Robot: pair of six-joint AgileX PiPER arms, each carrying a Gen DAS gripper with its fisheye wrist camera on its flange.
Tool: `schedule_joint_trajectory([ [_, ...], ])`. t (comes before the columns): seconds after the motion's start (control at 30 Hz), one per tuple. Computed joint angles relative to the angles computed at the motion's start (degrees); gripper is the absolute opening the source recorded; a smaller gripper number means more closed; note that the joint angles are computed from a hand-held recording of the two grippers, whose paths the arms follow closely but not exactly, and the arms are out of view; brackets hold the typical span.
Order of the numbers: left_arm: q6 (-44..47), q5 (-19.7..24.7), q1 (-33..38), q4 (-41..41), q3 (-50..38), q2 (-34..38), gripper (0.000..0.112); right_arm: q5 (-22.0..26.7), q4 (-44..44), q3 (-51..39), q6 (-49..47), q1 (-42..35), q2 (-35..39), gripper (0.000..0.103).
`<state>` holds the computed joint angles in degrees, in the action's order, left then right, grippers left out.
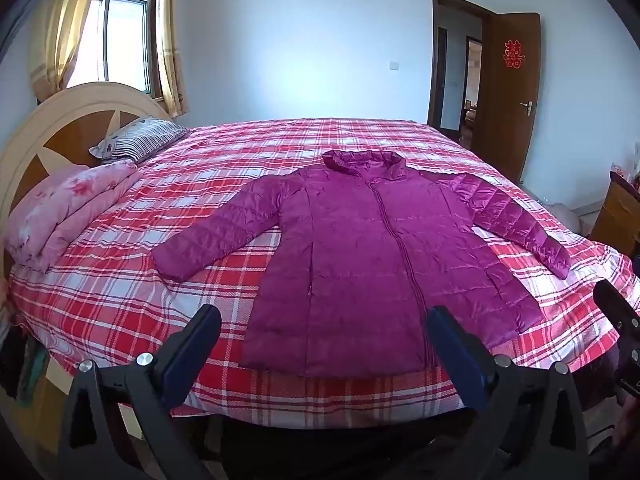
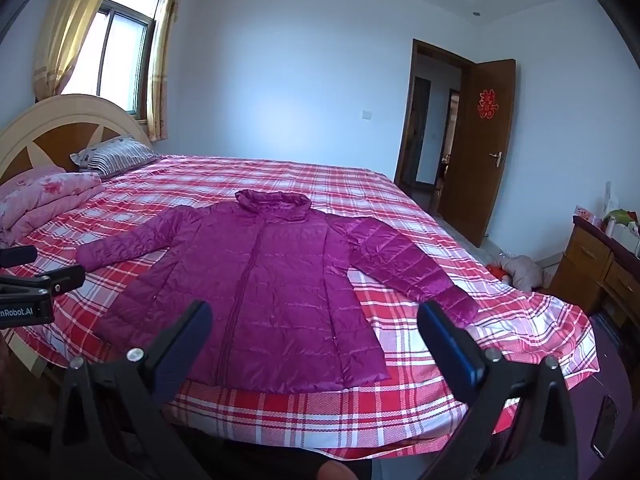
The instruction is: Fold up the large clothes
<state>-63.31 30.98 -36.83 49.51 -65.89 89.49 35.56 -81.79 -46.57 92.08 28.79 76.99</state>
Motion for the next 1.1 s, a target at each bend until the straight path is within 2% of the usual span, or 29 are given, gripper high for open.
schedule_joint_trajectory([
  [1.1,1.5,-0.7,1.0,-1.7,-0.4,0.6,0.102,-1.5,0.4,0.1,0.0,-1.1,0.8,0.103],
])
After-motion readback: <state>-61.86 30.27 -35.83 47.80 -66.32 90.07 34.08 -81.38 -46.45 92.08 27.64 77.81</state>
